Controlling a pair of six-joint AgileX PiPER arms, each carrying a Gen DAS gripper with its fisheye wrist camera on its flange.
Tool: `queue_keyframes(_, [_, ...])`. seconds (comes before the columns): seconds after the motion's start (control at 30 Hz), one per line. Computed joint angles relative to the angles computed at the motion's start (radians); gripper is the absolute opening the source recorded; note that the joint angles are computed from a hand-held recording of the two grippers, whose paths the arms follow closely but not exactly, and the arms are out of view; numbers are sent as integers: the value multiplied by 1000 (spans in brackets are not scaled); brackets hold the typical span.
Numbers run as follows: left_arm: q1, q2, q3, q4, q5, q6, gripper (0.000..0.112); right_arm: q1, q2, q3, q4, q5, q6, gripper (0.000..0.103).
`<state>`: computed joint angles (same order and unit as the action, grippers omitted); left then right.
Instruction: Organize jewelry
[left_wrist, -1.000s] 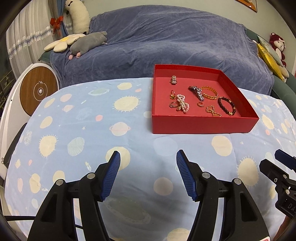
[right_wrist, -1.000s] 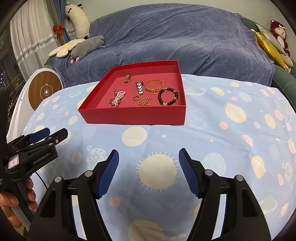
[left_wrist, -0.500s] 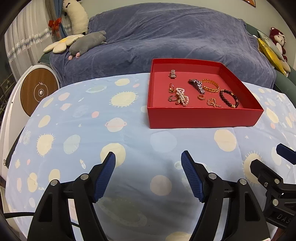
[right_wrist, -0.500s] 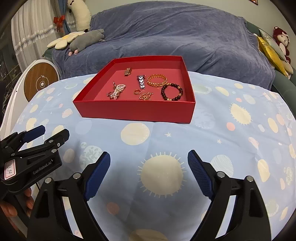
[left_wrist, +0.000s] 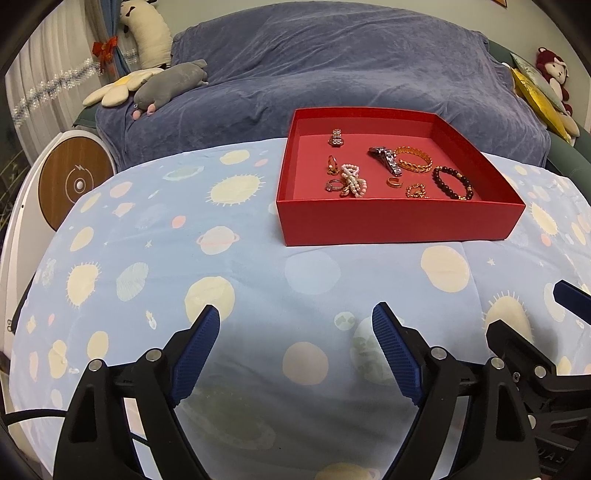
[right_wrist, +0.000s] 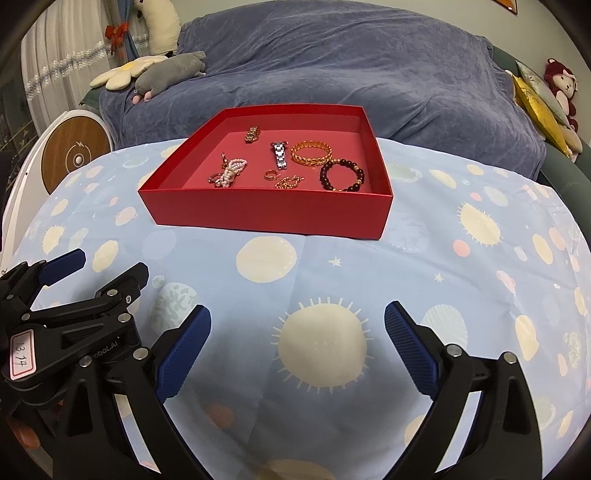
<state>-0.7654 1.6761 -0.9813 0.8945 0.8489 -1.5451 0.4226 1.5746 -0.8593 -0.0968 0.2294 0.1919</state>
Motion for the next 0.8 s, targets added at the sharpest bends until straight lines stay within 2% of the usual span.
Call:
queue_keyframes(0.37, [0, 15, 6, 12, 3, -12, 84, 33, 6, 7, -201, -1, 198, 94])
queue_keyframes(0.8, [1, 16, 13, 22, -3, -23, 85, 36, 7, 11, -227, -6, 232, 95])
